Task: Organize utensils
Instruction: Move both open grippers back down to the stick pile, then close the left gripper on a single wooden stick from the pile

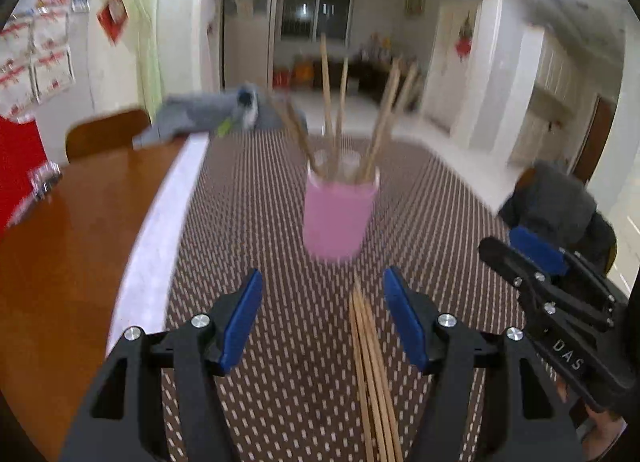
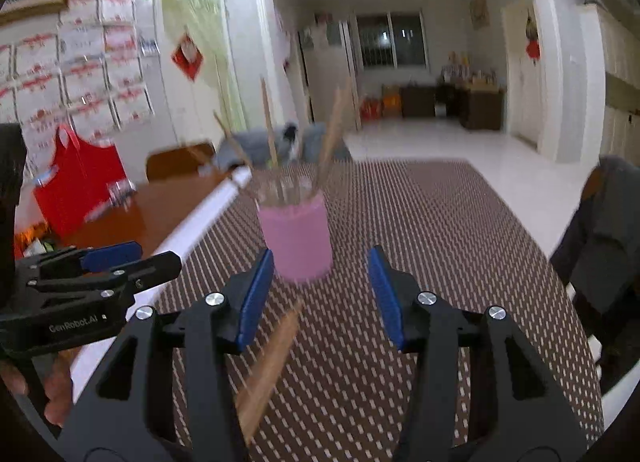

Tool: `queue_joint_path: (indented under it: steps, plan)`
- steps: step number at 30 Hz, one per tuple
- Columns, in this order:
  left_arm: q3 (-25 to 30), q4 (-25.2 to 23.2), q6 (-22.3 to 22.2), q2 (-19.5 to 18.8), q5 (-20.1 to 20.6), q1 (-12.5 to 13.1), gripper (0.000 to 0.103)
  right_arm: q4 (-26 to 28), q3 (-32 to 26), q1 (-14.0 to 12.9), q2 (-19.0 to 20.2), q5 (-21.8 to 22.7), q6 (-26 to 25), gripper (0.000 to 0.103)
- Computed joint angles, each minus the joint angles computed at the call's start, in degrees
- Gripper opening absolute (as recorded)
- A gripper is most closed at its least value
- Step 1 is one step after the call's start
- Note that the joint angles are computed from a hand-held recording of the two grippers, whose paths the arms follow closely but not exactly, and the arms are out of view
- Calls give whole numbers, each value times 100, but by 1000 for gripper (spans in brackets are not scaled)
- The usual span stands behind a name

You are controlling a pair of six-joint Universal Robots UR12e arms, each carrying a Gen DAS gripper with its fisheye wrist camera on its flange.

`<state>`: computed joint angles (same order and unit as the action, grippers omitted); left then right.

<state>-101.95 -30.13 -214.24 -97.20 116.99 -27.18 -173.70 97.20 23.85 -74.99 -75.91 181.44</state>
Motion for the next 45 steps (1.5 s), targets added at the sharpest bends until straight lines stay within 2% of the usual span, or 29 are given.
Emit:
queue_joint_path:
  steps: [5,8,11,22,27,29,31,34,36,38,39,43,44,45]
  plan:
    - [47,-996,-395,-55,-965,197,62,897,66,-67,-81,129,-77,51]
    - [48,-1219,-511,-103,-1322,240,62,1337,60,-80,-108,170,-127,51]
    - [107,-1520,-556,-166,-1449,236,62,1658,65,-105,-124,224,-178,51]
    - [291,-2011,-574,-398,-1433,193,62,2117,122,-173,-137,380,-239,51]
    - [403,-2077,-578,-485,-1284,189,62,2205,107,-182,-128,399,-239,51]
    - [489,-2228,-648,-536,-1133,173,62,2228,96,-180,-119,395,-248,51]
    - [578,-2327,-609,-597,-1163,199,62,2266,68,-169,-101,369,-269,51]
    - [729,-2496,-540,-706,-892,145,62,2364,-2,-146,-56,345,-279,51]
    - [737,-2488,-594,-709,-925,156,62,2490,-76,-124,-17,331,-295,51]
    - [669,-2346,-594,-672,-996,185,50,2583,-136,-99,16,302,-317,51]
    - [660,-2342,-590,-656,-999,193,47,2616,-154,-99,27,302,-336,51]
    - [485,-2250,-626,-502,-1187,294,13,2817,-292,-48,102,295,-359,51]
    - [420,-2178,-624,-457,-1285,335,8,2877,-331,-23,120,276,-376,51]
    - [358,-2098,-620,-426,-1343,365,7,2942,-374,4,143,249,-398,51]
